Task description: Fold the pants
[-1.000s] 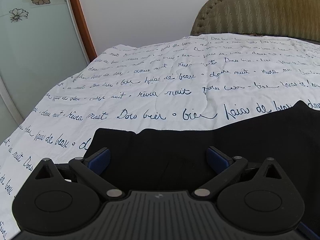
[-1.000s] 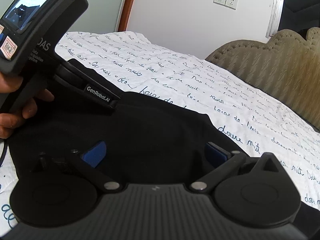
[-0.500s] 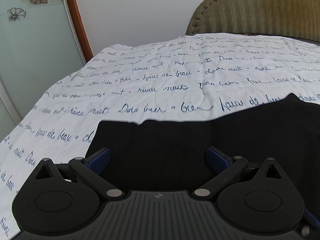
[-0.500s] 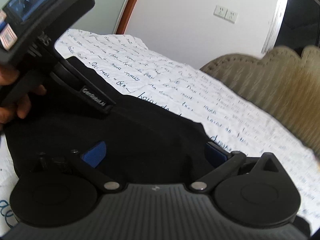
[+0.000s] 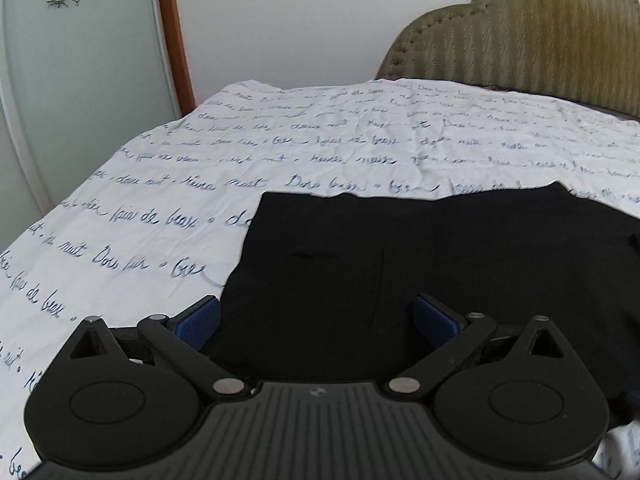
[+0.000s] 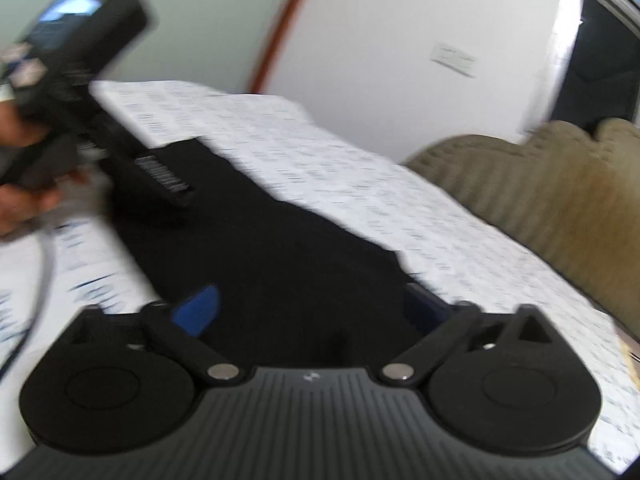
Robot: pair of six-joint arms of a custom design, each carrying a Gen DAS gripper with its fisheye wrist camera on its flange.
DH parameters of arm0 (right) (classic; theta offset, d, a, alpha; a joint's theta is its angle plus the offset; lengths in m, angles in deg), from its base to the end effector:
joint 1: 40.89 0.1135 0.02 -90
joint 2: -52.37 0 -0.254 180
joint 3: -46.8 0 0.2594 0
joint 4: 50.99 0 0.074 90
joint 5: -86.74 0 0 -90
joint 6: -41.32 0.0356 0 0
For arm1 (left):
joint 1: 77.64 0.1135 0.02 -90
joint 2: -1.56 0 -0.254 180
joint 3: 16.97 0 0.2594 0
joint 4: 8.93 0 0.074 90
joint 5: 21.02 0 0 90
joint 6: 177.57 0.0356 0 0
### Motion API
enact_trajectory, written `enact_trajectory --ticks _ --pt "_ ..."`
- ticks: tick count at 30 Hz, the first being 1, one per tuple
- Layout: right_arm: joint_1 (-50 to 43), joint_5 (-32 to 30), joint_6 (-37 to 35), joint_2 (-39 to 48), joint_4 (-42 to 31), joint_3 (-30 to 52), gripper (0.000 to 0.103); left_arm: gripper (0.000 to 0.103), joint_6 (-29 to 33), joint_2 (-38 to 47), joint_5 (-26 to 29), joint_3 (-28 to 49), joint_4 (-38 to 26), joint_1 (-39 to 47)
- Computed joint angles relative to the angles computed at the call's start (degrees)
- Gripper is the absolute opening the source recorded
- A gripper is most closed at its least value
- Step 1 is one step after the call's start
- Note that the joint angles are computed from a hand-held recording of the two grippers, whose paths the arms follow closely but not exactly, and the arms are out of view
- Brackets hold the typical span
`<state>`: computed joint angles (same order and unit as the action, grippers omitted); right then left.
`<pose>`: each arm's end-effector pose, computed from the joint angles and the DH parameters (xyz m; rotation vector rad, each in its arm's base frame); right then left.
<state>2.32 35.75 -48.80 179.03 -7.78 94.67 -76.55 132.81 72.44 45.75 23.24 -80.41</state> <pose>0.2375 0.1923 0.0037 -0.4036 2.0117 -0.2839 0.3701 -0.0201 -0.0019 0.2980 2.1839 0.0138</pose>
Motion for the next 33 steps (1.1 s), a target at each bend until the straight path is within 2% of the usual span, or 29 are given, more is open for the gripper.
enact_trajectory --ticks 1,2,4,6,10,14,15,16,17,20,23,26,33 --pt "1.0 0.3 -1.1 0.7 1.5 -0.5 0.057 0.103 -0.1 0.5 0.8 0.2 0.3 0.4" --pt "2.1 1.4 -2.2 1.9 3.1 -0.7 0.049 0.103 -0.3 0.8 1.3 0.3 0.4 0.6" --pt "3.0 1.2 -2.8 3.1 3.0 -0.3 0.024 0.103 -0.9 1.3 1.5 0.4 0.8 0.7" --pt "2.8 -0.8 -2.9 3.3 2.0 0.2 0.015 0.103 -0.7 1.7 1.2 -0.1 2.4 0.5" --pt "3.6 -1.3 -2.9 2.6 0.7 0.5 0.015 0.103 -1.2 0.5 1.1 -2.2 4.3 0.6" --pt "4.0 -3.8 -5.3 2.3 3.6 -0.8 0.015 0.103 -1.3 0.1 0.3 -2.8 4.6 0.5" --pt "4.4 -4.1 -6.4 2.7 3.2 -0.3 0.02 0.103 -2.2 -0.2 0.4 -3.0 4.5 0.8" --pt "5.1 -3.3 -7.4 3.5 2.1 0.9 0.028 0.103 -3.2 -0.7 0.7 -3.3 4.7 1.4" --pt "6.0 -1.5 -8.7 4.6 0.4 2.8 0.03 0.103 -4.2 -1.3 1.0 -3.9 5.3 2.0" --pt "8.1 4.3 -15.4 9.3 -1.5 8.6 0.033 0.103 -5.6 -3.9 1.7 -5.1 4.9 4.0" --pt "8.9 7.9 -22.1 13.1 -1.6 14.1 0.033 0.103 -6.1 -6.0 -1.9 -4.9 3.1 4.8" --pt "8.3 8.1 -28.3 16.0 -2.1 19.6 0.034 0.103 -5.6 -7.0 -4.5 -3.5 -0.1 5.4" --pt "5.8 4.6 -36.9 21.8 -4.3 32.6 0.039 0.103 -7.1 -7.8 -2.6 -2.0 -4.1 8.8"
